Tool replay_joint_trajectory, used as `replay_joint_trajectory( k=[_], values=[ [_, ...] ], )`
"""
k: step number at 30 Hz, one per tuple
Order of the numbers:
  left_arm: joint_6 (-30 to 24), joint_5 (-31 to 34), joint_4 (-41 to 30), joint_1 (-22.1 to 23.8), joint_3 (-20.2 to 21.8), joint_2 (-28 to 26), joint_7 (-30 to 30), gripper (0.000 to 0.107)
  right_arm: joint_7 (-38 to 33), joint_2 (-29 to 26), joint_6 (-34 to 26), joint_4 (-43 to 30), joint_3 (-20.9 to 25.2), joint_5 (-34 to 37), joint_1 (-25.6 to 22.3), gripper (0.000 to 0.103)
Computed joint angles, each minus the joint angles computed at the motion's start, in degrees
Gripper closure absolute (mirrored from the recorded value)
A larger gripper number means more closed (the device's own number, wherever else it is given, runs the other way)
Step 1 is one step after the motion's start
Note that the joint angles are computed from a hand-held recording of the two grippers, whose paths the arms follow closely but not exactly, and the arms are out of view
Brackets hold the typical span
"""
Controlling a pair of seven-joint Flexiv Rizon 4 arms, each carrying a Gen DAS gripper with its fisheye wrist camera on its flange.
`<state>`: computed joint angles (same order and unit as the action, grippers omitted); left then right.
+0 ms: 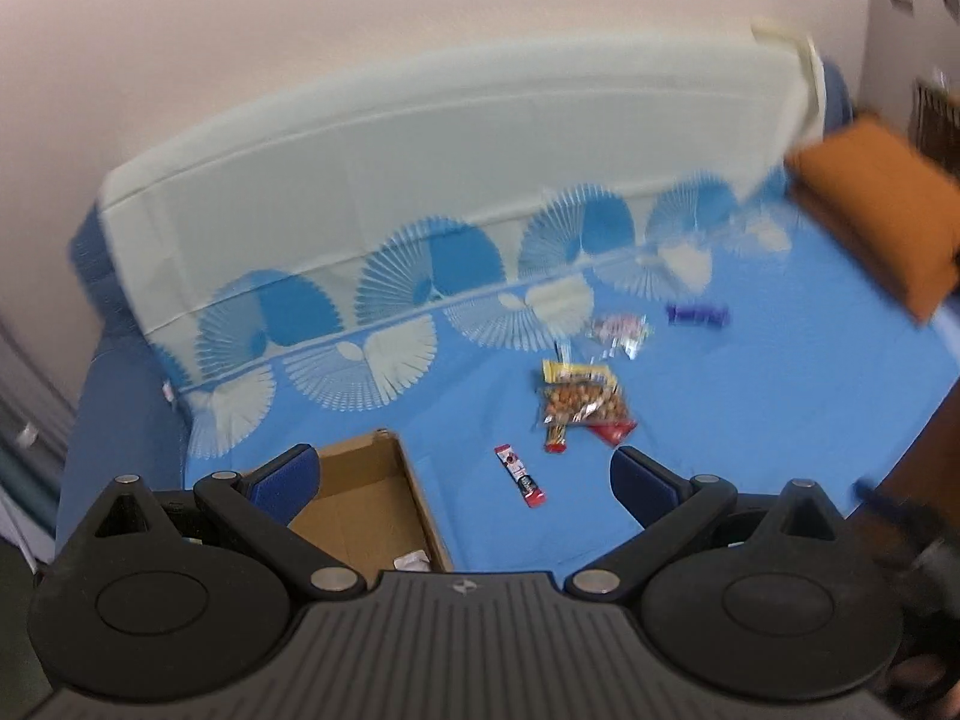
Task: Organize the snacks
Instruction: 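Grasp the red Nescafé stick with the left gripper while the right grasps the nut bag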
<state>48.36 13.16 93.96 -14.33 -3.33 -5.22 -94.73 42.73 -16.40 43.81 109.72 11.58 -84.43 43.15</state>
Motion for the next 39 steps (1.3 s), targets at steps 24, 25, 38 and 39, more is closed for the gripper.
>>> replay_joint_trajectory(
  k=[24, 25, 38, 39],
  values=[
    [-29.8, -2.7, -53.2, -4.4, 7.4, -56.4, -2.8, 0.004, -70.8, -46.2, 21.0, -44.4, -13.3, 18.9, -5.6, 0.008],
    [-31.4, -3.9, -55.5, -4.0, 7.1, -58.2, -2.8, 0.004, -72.1, -47.3, 21.0, -45.7, -13.9, 19.8, -5.2, 0.008],
    [-36.0, -11.2, -64.6, -1.0, 5.2, -66.7, -8.7, 0.018, -72.0, -53.9, 31.3, -51.4, -27.6, 24.0, -1.0, 0.033],
    [-33.3, -11.6, -61.2, -0.8, 4.7, -65.0, -8.9, 0.029, -72.5, -53.8, 30.7, -51.2, -27.9, 24.8, -0.6, 0.041]
  ],
)
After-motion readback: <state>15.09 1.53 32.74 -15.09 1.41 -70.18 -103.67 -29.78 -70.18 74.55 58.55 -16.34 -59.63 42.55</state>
